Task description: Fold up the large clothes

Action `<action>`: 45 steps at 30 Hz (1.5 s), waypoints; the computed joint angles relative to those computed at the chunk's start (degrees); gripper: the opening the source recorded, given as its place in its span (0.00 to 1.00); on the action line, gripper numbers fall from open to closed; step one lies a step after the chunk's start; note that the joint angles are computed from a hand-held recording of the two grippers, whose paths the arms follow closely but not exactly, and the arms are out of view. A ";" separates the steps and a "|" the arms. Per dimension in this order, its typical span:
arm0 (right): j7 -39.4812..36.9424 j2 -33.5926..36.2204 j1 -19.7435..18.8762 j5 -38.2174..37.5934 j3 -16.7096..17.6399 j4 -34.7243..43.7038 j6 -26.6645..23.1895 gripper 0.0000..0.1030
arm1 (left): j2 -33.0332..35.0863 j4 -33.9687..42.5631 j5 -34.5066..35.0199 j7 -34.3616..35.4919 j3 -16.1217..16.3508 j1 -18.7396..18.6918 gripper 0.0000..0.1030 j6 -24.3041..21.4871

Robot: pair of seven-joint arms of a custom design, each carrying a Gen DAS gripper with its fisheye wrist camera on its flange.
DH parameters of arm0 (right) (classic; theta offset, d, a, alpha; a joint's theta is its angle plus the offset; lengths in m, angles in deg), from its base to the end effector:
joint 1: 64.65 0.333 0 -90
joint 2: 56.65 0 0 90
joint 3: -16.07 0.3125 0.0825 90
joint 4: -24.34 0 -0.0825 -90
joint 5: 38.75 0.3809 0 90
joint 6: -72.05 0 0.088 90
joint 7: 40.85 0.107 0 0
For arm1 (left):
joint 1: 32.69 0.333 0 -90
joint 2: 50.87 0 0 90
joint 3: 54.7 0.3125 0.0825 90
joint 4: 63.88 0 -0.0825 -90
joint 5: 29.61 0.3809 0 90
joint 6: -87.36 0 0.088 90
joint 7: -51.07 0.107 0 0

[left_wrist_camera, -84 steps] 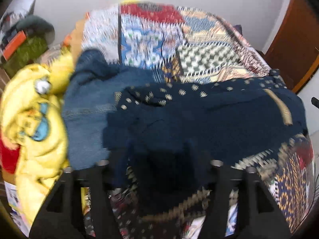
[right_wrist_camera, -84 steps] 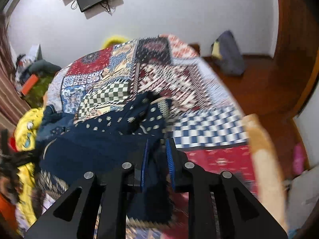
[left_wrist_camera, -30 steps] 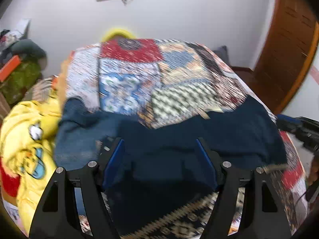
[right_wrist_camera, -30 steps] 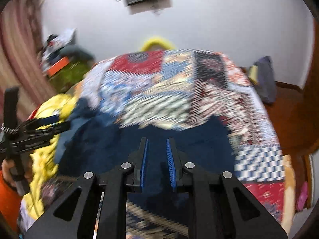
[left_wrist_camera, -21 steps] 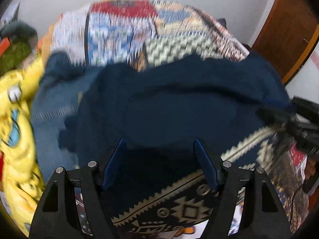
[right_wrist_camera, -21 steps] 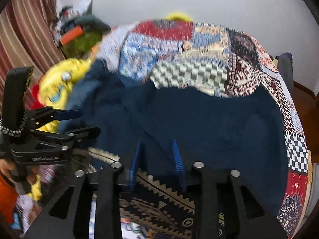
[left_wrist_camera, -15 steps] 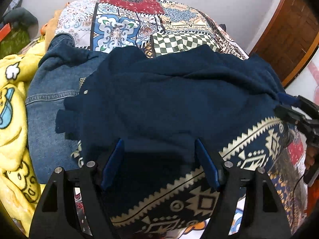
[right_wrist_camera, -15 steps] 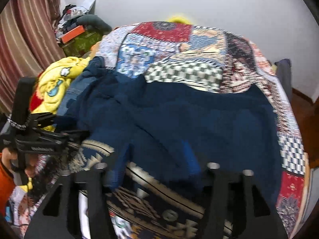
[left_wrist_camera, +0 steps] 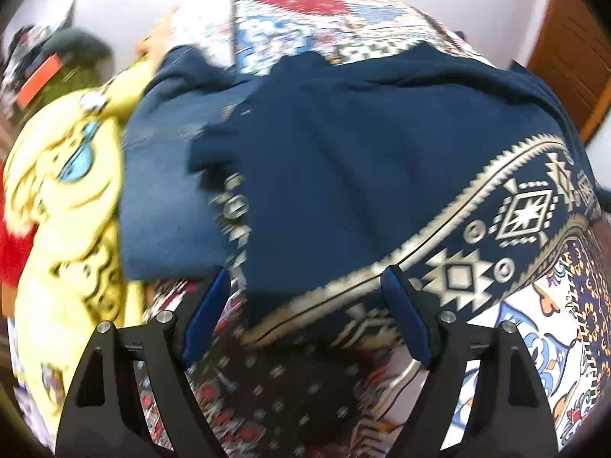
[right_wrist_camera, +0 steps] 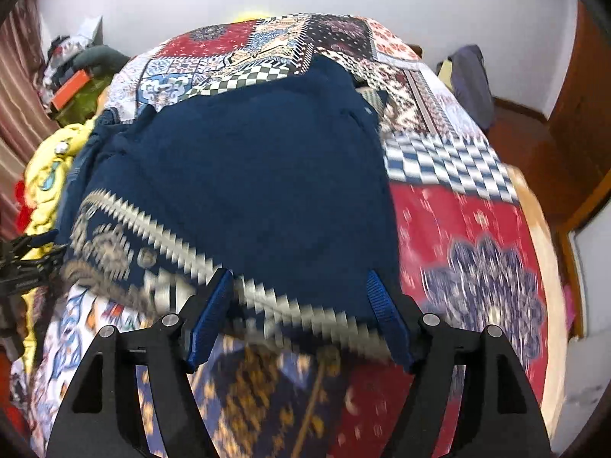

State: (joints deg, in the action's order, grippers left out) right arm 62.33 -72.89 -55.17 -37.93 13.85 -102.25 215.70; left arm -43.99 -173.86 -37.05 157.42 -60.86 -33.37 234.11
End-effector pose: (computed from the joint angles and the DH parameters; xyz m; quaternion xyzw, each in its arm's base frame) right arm 0.5061 0.0627 0.5598 -0.6377 0.7149 -0.1542 0.2416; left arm 0.6219 -0.0702 0.4862 -0.5684 0.7796 -0.2079 0.1613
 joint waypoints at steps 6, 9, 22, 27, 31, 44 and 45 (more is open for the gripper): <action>7.70 -5.83 -2.15 -8.62 2.20 -2.52 -7.93 0.67 | -4.59 -3.85 2.10 -5.38 1.61 1.59 0.79 -0.98; 8.98 -9.62 -1.89 -8.57 1.80 -4.21 -8.18 0.67 | -7.93 -6.03 1.63 -6.80 2.08 2.93 0.79 -0.26; 14.32 -13.96 -0.34 -13.49 4.10 -2.80 -2.66 0.72 | -12.52 -4.78 -36.84 6.85 5.47 3.27 0.79 -13.71; 13.24 -11.38 1.63 -11.88 3.84 -2.41 -1.50 0.73 | -7.92 -4.03 -42.24 5.28 3.93 4.17 0.79 -19.67; 12.99 -9.91 2.29 -11.38 4.08 -2.17 -2.07 0.73 | -2.83 -2.73 -48.02 4.35 2.85 5.78 0.78 -24.02; 10.20 -5.87 2.62 -8.73 3.00 -1.36 -3.62 0.73 | 8.48 9.03 -53.38 0.65 -1.67 7.21 0.76 -17.94; 10.07 -5.78 2.58 -8.58 2.92 -1.35 -3.82 0.72 | 9.00 9.57 -53.43 0.23 -2.07 7.33 0.74 -17.38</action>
State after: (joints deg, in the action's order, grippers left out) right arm 72.40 -78.68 -52.59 -46.51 16.77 -103.60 211.88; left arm -35.00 -164.29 -90.48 157.66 -62.93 -26.05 216.73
